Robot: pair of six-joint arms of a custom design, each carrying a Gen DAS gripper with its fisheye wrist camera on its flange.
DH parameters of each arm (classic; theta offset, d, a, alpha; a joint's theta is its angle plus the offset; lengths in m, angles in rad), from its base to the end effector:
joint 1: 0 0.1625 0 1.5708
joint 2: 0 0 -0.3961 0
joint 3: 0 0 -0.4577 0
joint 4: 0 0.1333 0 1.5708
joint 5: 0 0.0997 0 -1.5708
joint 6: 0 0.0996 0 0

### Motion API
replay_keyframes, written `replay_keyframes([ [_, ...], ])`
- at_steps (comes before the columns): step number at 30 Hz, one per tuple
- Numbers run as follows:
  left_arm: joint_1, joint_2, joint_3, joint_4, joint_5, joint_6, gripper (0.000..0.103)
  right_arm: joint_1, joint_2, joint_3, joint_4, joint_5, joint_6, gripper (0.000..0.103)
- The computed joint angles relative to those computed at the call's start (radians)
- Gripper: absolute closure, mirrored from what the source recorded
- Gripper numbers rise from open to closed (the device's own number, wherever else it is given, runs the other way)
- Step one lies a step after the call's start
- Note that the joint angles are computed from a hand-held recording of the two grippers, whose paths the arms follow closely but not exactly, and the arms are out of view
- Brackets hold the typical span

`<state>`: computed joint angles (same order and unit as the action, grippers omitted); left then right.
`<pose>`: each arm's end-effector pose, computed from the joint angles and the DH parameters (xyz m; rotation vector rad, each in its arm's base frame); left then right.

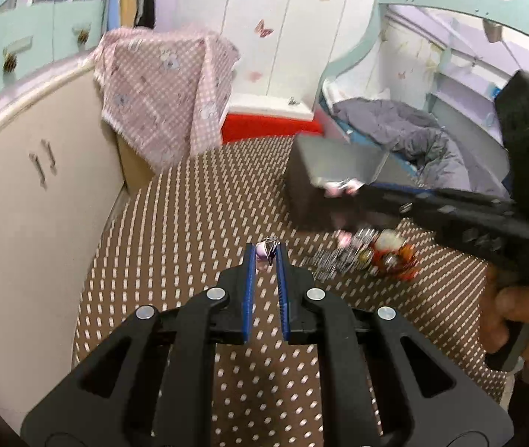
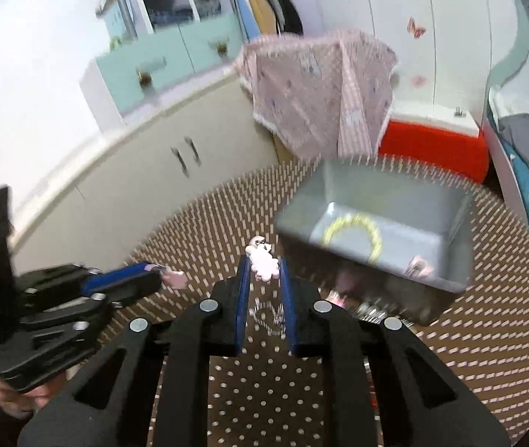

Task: Organize jewelry
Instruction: 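Lift the pink charm with the left gripper and drop it into the box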

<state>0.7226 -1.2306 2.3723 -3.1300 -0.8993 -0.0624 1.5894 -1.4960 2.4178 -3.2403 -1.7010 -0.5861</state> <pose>-0.2049 -0.4410 0.0888 0.8107 2.4538 -0.8858 0.1287 -0.4442 0.1882 0.7254 -2.5536 0.9510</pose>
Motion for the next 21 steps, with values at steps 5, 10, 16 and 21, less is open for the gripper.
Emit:
replay_keyframes([
  [5,-0.032,0.029,-0.076,-0.049,-0.024,0.100,0.092,0.015,-0.150,0.005,0.029,0.022,0.001,0.088],
  [10,-0.029,0.097,-0.191,-0.056,-0.084,0.165,0.092,0.020,-0.188,-0.038,0.036,-0.008,-0.007,0.088],
  [16,0.004,0.184,-0.316,0.022,-0.144,0.153,0.092,-0.003,-0.140,-0.087,0.057,-0.021,0.000,0.088],
  [21,0.023,0.228,-0.375,0.107,-0.173,0.140,0.091,-0.024,-0.094,-0.118,0.090,-0.025,0.014,0.088],
])
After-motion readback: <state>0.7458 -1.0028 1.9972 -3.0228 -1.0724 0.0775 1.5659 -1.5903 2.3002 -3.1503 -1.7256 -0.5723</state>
